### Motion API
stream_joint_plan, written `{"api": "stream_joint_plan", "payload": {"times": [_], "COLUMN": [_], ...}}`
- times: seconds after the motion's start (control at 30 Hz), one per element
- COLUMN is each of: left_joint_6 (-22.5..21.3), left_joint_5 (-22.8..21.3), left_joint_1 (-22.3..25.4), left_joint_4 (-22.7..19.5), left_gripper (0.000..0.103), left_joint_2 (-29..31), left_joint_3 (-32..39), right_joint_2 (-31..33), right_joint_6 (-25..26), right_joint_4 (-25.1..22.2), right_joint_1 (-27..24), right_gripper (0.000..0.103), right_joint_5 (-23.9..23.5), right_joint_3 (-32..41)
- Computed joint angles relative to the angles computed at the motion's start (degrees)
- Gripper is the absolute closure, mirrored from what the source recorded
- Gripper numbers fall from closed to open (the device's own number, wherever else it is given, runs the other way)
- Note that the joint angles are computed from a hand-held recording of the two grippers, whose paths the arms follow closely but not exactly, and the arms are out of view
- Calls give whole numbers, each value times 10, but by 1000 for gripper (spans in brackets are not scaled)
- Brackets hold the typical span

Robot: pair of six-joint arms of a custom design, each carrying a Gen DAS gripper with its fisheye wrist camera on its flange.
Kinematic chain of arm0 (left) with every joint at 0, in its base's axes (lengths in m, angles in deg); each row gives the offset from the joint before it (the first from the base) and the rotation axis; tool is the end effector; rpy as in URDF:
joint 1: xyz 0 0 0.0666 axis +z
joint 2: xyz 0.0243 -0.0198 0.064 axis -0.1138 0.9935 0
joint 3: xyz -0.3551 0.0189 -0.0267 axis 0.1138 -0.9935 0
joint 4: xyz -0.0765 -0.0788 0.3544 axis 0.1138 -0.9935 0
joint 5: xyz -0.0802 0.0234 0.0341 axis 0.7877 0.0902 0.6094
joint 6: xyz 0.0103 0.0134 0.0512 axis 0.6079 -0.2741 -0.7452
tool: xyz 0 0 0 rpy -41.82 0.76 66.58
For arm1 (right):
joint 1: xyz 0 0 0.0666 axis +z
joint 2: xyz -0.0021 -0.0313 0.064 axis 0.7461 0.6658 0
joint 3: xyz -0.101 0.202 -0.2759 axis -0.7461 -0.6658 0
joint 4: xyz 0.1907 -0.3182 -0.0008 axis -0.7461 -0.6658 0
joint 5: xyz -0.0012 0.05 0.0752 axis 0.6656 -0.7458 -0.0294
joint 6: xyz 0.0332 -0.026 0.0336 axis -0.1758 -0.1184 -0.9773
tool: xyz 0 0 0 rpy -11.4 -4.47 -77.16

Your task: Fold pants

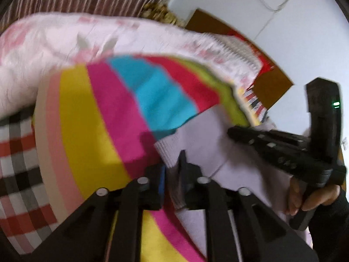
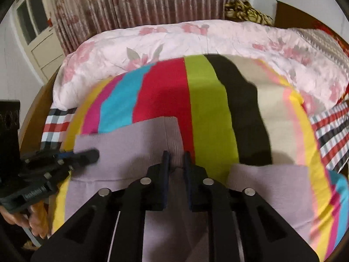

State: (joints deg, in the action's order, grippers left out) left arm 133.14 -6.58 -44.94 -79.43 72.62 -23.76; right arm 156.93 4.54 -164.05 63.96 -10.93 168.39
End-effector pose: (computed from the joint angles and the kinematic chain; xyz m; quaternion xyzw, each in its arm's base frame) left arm 0.2631 -0.1889 0.4232 -0.2960 0.8638 -0.1423 0.3821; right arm 0.4949 0.1531 0.4452 -0.4423 0.8478 0.1575 0.2465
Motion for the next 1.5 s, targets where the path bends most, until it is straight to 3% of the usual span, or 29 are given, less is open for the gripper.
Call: {"api": "stream_joint_plan", "payload": {"times": [0.03,0.07,0.1,0.13,0.17,0.23,0.3,0.37,0.43,0.5,0.63,0.8,0.83,0.9,1.0,1.27,1.4,1.5], "left_joint_6": [-3,2,21,48,65,63,29,-3,-30,-41,-32,-1,6,28,71,89,92,106], "left_joint_5": [-7,-22,-47,-75,-97,-137,-134,-112,-58,-17,29,-13,-19,-31,-41,-55,-61,-70], "left_joint_1": [-3,-10,-20,-31,-41,-73,-100,-118,-123,-121,-111,-123,-126,-133,-149,-160,-162,-169], "left_joint_4": [2,-21,-60,-100,-121,-119,-94,-51,3,32,35,3,-5,-16,-24,-4,-1,-8], "left_gripper": [78,70,46,20,16,14,12,9,8,8,8,8,8,7,7,7,7,7], "left_joint_2": [-3,-1,5,12,15,4,2,3,10,23,42,3,-5,-24,-44,-77,-85,-92], "left_joint_3": [-3,8,26,45,56,66,76,75,63,56,50,33,29,13,-5,-35,-35,-36], "right_joint_2": [4,11,15,12,1,-14,-22,-34,-50,-72,-109,-138,-140,-141,-135,-135,-151,-164], "right_joint_6": [-10,-23,-28,-30,-33,-39,-48,-41,-9,25,65,102,106,103,101,82,79,72], "right_joint_4": [-7,-27,-43,-48,-37,-23,-15,-14,-30,-32,-24,28,35,32,8,-90,-85,-62], "right_joint_1": [-3,-10,-17,-28,-46,-90,-121,-144,-150,-140,-103,-65,-67,-77,-92,-107,-68,-25], "right_gripper": [78,60,38,33,32,32,48,57,57,58,58,58,60,80,93,93,93,93], "right_joint_5": [-11,-25,-39,-58,-85,-127,-126,-107,-93,-68,-27,88,84,67,30,-130,-127,-92], "right_joint_3": [7,26,41,49,49,60,67,58,34,0,-68,-146,-154,-151,-125,-48,-71,-119]}}
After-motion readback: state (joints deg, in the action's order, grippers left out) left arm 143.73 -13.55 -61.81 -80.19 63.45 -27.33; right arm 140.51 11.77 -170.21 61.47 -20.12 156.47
